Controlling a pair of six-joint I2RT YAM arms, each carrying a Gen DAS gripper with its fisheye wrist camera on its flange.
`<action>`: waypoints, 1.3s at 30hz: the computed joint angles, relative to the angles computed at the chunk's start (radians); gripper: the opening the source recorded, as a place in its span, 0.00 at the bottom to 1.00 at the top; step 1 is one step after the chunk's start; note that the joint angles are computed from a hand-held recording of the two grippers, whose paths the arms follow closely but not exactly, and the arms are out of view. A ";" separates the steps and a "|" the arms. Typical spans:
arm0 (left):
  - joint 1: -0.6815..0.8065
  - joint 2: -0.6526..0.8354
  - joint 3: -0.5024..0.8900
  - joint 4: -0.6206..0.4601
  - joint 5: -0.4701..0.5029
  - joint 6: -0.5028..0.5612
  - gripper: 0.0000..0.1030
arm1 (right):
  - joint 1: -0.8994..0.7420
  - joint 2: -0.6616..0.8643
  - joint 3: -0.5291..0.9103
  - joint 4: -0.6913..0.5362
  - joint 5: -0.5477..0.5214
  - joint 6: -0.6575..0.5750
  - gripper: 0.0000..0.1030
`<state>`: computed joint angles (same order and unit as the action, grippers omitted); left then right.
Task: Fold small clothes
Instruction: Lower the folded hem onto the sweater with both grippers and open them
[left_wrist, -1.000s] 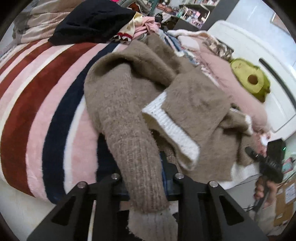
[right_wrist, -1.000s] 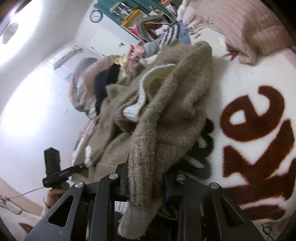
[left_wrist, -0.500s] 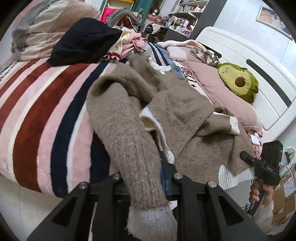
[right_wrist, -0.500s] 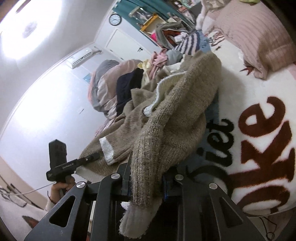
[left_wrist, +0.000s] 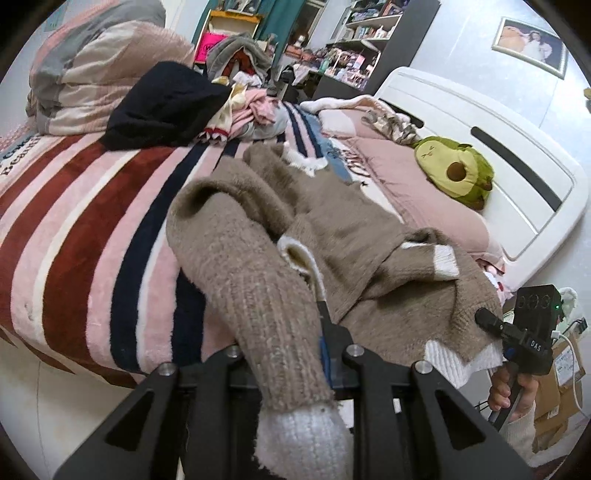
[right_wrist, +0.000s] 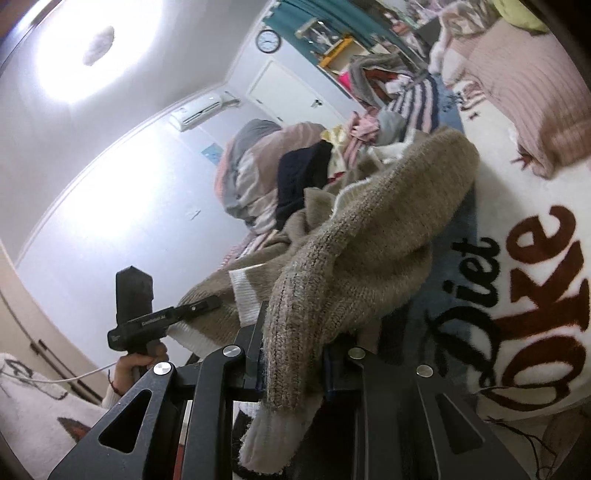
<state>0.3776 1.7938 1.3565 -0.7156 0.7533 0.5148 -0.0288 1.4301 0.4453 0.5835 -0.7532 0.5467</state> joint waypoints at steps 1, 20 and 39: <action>0.007 -0.019 -0.013 -0.003 0.007 0.007 0.17 | 0.006 -0.020 -0.010 -0.001 0.001 0.000 0.15; 0.130 -0.252 -0.061 -0.119 0.142 0.040 0.17 | 0.005 -0.355 -0.123 -0.031 -0.088 0.013 0.15; -0.087 0.021 0.231 0.221 -0.071 -0.301 0.17 | -0.199 0.108 0.176 0.179 -0.132 0.048 0.15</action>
<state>0.2909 1.8149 1.5874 -0.4949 0.6828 0.2139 -0.2278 1.5378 0.6217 0.7629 -0.8850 0.5947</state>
